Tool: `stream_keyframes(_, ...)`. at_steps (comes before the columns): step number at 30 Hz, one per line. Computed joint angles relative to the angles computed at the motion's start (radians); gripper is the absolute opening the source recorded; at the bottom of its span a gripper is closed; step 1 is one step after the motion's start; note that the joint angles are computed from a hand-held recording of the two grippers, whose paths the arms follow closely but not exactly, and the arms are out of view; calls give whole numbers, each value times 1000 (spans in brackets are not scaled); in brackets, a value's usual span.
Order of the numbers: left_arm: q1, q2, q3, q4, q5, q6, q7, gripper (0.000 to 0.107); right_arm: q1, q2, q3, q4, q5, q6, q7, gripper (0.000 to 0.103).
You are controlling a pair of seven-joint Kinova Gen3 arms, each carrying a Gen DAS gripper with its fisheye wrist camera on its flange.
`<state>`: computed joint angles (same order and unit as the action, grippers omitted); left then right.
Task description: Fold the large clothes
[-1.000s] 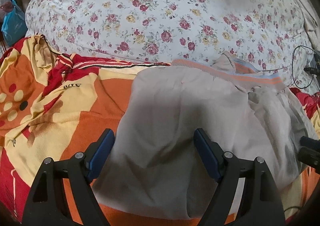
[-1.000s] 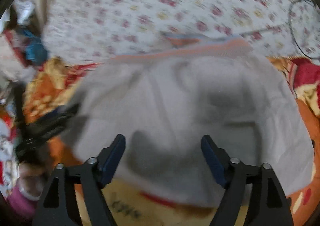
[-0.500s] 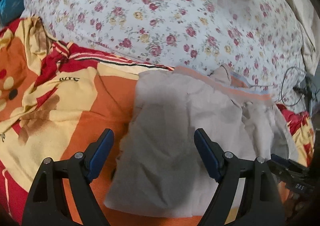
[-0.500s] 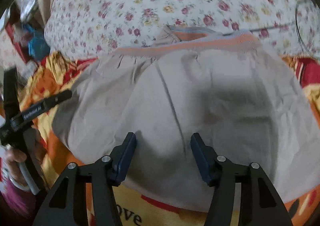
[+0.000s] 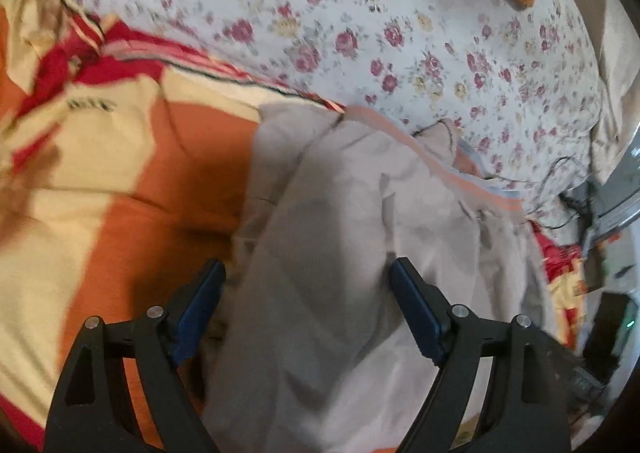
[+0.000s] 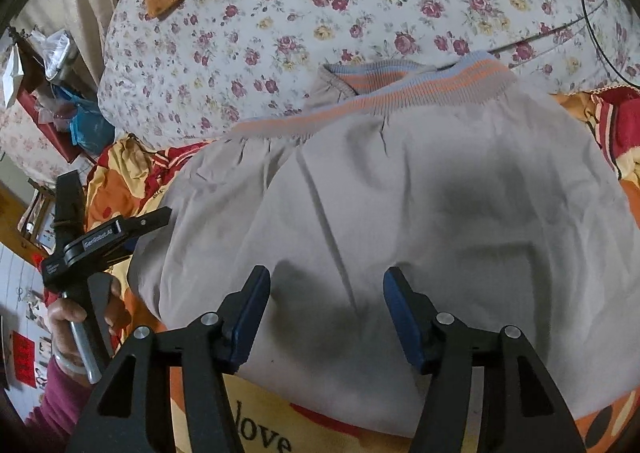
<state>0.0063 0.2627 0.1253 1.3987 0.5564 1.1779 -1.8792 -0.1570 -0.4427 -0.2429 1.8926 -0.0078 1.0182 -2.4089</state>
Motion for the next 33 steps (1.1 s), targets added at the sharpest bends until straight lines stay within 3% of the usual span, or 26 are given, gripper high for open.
stream_keyframes(7, -41, 73, 19, -18, 114, 29, 2, 85, -7, -10, 29, 22, -29, -27, 13, 66)
stream_keyframes(11, -30, 66, 36, -25, 99, 51, -48, 83, -8, -9, 35, 24, -31, -34, 34, 66)
stream_keyframes(14, -37, 66, 51, -42, 127, 103, -115, 51, -2, -4, 29, 18, -20, -37, 44, 66)
stream_keyframes(16, -39, 61, 50, -44, 143, 115, -148, 44, 1, -6, 22, 16, -10, -38, 48, 55)
stream_keyframes(17, -40, 58, 48, -43, 150, 118, -160, 43, -1, -11, 27, 20, -13, -46, 52, 42)
stream_keyframes(18, -38, 57, 44, -43, 153, 118, -161, 43, -4, -14, 37, 24, -21, -52, 59, 35)
stream_keyframes(22, -21, 63, 28, -44, 138, 110, -117, 50, 3, -12, 41, 24, -29, -52, 64, 36)
stream_keyframes(24, -14, 63, 27, -43, 128, 104, -105, 66, 3, -13, 43, 23, -34, -56, 68, 36)
stream_keyframes(26, -13, 68, 28, -43, 131, 107, -91, 72, 4, -11, 43, 16, -34, -66, 72, 35)
stream_keyframes(29, -13, 73, 31, -44, 129, 112, -82, 73, 3, -1, 65, -4, -34, -120, 97, 35)
stream_keyframes(33, -20, 70, 32, -40, 136, 117, -90, 73, 41, 70, 24, -20, 31, -109, 86, 32)
